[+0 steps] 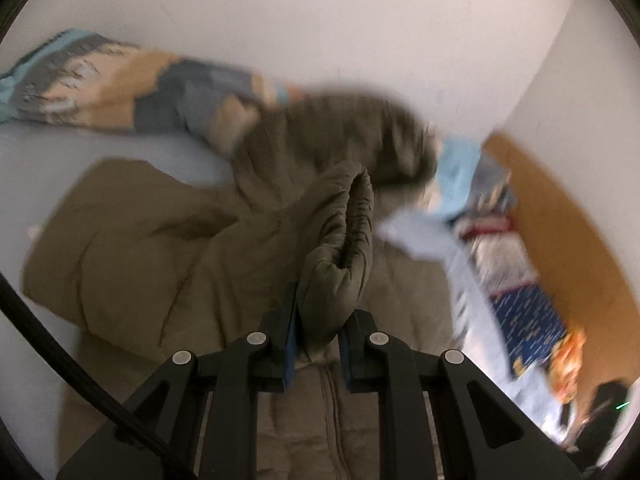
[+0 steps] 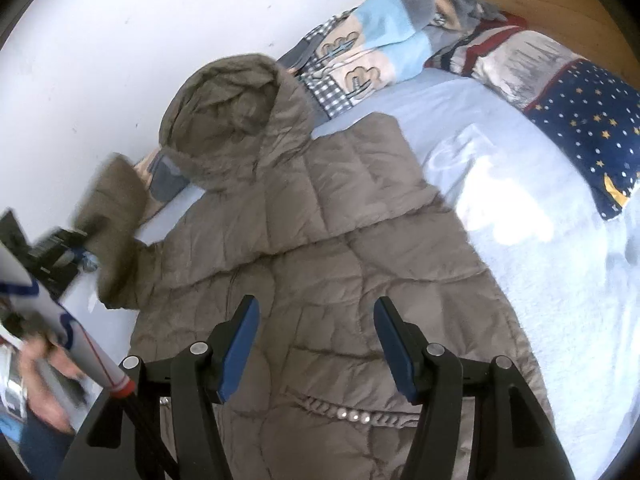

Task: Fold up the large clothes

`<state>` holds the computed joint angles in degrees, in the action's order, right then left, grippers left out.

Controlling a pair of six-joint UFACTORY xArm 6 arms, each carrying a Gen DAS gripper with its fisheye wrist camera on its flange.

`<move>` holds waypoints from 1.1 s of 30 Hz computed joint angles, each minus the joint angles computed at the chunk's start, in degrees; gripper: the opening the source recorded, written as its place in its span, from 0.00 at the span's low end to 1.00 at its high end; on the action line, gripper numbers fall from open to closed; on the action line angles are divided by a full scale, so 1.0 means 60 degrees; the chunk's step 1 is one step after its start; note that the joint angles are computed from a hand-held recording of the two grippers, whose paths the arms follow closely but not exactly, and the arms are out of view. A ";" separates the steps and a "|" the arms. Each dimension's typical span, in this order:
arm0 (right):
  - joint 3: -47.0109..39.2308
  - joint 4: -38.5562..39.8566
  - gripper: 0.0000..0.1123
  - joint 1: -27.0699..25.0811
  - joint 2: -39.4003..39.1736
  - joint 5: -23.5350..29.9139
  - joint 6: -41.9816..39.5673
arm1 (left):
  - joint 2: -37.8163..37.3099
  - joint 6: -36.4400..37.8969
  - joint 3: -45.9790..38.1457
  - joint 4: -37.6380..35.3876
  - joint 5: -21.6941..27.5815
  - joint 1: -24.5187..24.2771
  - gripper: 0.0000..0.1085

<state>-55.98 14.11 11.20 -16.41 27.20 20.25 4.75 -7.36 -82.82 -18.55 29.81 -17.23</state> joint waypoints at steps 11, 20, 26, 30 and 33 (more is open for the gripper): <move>-0.0189 0.0808 0.57 -0.0170 0.0070 0.0093 -0.0517 | 0.1099 -0.1448 -0.0663 0.3113 0.1773 -0.0875 0.42; -0.0249 0.3438 0.57 -0.0294 0.0372 0.0104 -0.2056 | -0.2572 -0.1013 0.2224 0.3329 0.0999 -0.0688 0.63; -0.0497 0.7066 0.57 -0.0198 0.0984 0.0859 -0.4247 | -0.3802 -0.2545 0.3775 0.5439 0.0210 0.0972 0.71; -0.0470 0.7972 0.58 0.0119 0.1081 0.0750 -0.4797 | -0.2853 -0.1958 0.3247 0.3951 0.0087 0.1925 0.71; -0.0694 0.7887 0.59 0.0433 0.1402 0.0468 -0.4553 | -0.2175 -0.1714 0.2715 0.2995 0.0101 0.2482 0.71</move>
<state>-60.14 61.43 13.79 -8.00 30.01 -7.06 -8.30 -17.64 -66.53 -0.58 30.41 -2.33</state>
